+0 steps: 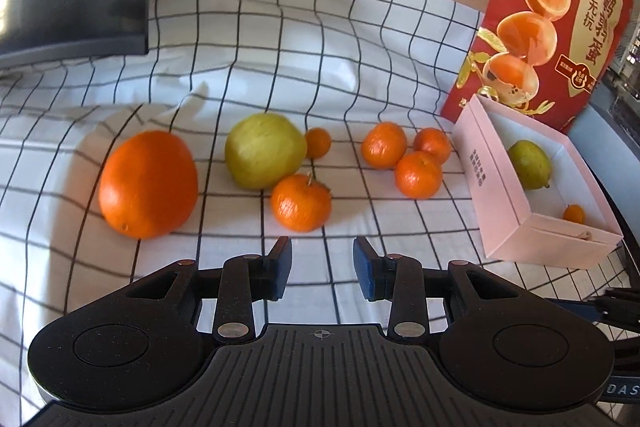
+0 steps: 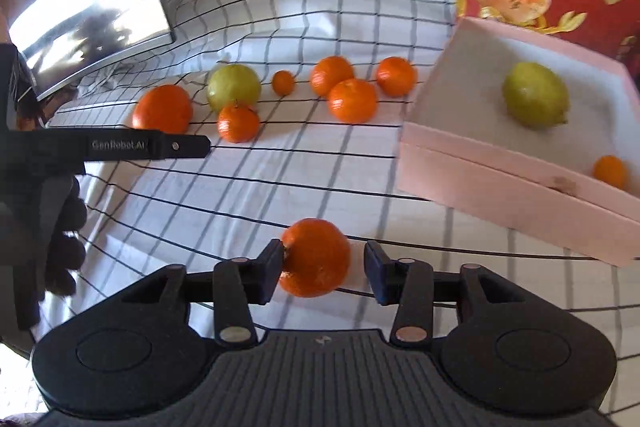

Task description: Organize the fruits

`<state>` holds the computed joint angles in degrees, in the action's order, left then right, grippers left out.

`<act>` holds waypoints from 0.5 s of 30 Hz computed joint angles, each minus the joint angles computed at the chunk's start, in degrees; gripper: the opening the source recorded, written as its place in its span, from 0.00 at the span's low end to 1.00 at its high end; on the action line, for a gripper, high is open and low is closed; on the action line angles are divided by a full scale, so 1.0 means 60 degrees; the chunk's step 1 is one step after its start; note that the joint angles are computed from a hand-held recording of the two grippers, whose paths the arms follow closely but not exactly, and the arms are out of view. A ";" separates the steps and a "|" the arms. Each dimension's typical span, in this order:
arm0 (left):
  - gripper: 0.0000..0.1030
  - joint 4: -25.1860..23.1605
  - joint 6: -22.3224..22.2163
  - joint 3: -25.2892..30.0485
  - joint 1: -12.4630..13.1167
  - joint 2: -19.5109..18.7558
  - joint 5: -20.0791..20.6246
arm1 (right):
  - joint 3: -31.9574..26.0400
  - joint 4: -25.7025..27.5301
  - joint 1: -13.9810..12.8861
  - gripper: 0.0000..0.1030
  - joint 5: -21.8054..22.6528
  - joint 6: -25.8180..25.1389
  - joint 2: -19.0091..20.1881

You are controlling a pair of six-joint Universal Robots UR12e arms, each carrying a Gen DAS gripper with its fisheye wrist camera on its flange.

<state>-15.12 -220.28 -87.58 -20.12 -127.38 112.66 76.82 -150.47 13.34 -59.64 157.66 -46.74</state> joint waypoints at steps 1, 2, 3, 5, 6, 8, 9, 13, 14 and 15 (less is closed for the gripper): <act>0.37 -0.0002 0.0009 0.0038 0.0004 -0.0015 0.0030 | 0.0080 -0.0181 -0.0027 0.45 -0.0075 0.0037 -0.0025; 0.37 -0.0009 -0.0002 0.0069 0.0004 -0.0027 0.0056 | 0.0140 -0.0360 -0.0045 0.46 -0.0195 0.0080 -0.0048; 0.37 -0.0021 -0.0019 0.0097 0.0004 -0.0038 0.0074 | 0.0187 -0.0514 -0.0060 0.47 -0.0319 0.0093 -0.0060; 0.37 -0.0089 -0.0053 0.0147 -0.0004 -0.0054 0.0097 | 0.0283 -0.0797 -0.0088 0.51 -0.0514 0.0110 -0.0076; 0.37 -0.0116 -0.0020 0.0168 -0.0012 -0.0064 0.0097 | 0.0311 -0.0878 -0.0109 0.52 -0.0565 0.0136 -0.0081; 0.37 -0.0184 0.0095 0.0208 -0.0023 -0.0083 0.0086 | 0.0338 -0.0946 -0.0150 0.52 -0.0605 0.0195 -0.0081; 0.37 -0.0208 0.0157 0.0222 -0.0028 -0.0093 0.0088 | 0.0348 -0.0967 -0.0162 0.53 -0.0615 0.0211 -0.0084; 0.37 -0.0292 0.0202 0.0273 -0.0077 -0.0152 0.0524 | 0.0460 -0.1230 -0.0179 0.54 -0.0712 0.0157 -0.0134; 0.37 -0.0282 0.0158 0.0277 -0.0078 -0.0166 0.0660 | 0.0515 -0.1323 -0.0190 0.55 -0.0680 0.0123 -0.0155; 0.37 -0.0227 0.0136 0.0274 -0.0060 -0.0178 0.0709 | 0.0580 -0.1441 -0.0202 0.56 -0.0657 0.0099 -0.0182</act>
